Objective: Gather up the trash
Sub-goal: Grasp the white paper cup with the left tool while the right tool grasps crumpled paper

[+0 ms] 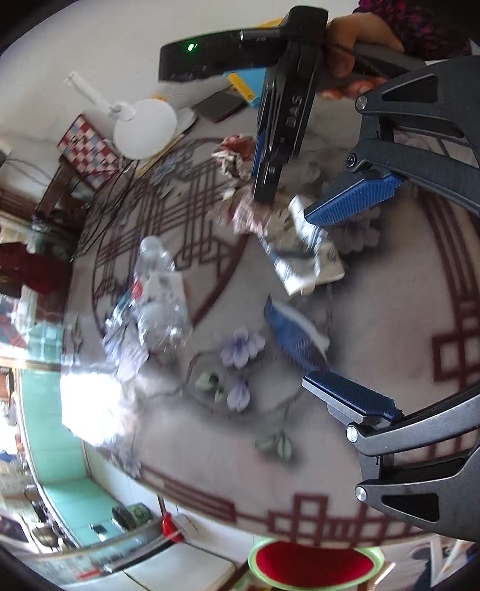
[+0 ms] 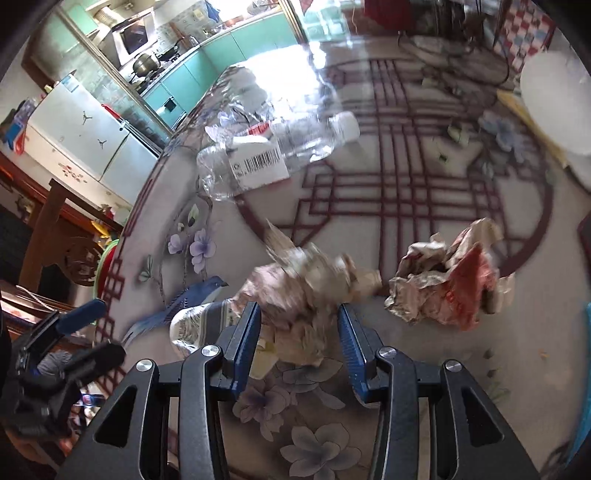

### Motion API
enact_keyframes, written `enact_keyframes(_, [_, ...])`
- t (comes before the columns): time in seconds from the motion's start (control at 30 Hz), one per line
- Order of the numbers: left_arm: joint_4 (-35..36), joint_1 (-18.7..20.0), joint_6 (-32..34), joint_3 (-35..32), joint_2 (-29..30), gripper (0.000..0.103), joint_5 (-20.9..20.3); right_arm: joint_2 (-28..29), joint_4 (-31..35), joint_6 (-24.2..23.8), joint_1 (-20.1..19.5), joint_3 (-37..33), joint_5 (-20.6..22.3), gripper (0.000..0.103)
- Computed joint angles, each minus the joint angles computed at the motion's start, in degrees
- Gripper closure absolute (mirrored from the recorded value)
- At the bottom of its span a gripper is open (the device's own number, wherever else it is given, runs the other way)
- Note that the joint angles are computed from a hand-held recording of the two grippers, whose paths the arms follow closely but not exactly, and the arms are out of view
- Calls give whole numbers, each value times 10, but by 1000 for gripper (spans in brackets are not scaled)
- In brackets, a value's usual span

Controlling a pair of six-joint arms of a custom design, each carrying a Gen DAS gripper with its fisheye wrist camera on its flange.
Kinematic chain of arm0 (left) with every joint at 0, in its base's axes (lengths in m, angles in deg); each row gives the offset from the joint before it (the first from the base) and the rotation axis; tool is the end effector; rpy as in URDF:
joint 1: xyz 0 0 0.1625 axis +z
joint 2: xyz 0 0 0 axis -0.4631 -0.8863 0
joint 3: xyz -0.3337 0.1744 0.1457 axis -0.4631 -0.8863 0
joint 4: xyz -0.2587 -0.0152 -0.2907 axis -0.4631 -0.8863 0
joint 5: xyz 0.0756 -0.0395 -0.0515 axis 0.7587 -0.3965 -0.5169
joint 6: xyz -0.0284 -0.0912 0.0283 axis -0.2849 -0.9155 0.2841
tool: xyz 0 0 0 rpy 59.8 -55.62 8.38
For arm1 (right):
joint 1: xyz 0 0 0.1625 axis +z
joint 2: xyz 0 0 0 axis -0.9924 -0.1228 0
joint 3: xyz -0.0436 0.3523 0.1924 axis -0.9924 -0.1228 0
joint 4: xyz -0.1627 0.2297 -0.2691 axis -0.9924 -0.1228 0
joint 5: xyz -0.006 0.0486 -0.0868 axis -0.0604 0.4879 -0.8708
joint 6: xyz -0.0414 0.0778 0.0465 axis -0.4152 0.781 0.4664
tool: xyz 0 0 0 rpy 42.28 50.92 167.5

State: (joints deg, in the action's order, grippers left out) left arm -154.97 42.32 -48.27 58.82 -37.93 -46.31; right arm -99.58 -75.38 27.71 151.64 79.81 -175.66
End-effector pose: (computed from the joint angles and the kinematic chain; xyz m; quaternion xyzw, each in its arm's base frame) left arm -0.3276 -0.2663 0.0448 0.2692 0.9317 -0.1208 0.2118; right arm 0.0243 -0.2375 0.2881 -0.0181 -0.9481 0.2282 0.2208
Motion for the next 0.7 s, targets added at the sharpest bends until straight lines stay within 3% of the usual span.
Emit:
enact_keyframes(0.03, [-4,-1,3,-3,7,22,-5,0,1,-5,-14,3,15,85])
enact_keyframes(0.13, [-9,-3,14,-14,29,22,-13,-25,15,-25,-45,2,53,103])
enact_keyframes(0.33, [-24,10,52,-31,69,22,-26,-66,22,-31,-4,-22,40,103])
enact_keyframes(0.43, [-25,21,72,-44,89,22,-27,-59,48,-31,-1,-43,37,103])
enact_keyframes(0.53, [-31,33,92,-53,103,22,-24,-26,33,-24,11,-54,9,97])
enact_keyframes(0.6, [-34,41,104,-63,113,22,-23,-26,28,-20,-3,-56,22,85])
enact_keyframes(0.67, [-42,50,111,-72,123,22,-22,-34,23,-15,-25,-55,51,62])
enact_keyframes(0.7, [-47,55,114,-76,128,22,-24,-35,20,-12,-32,-55,60,57])
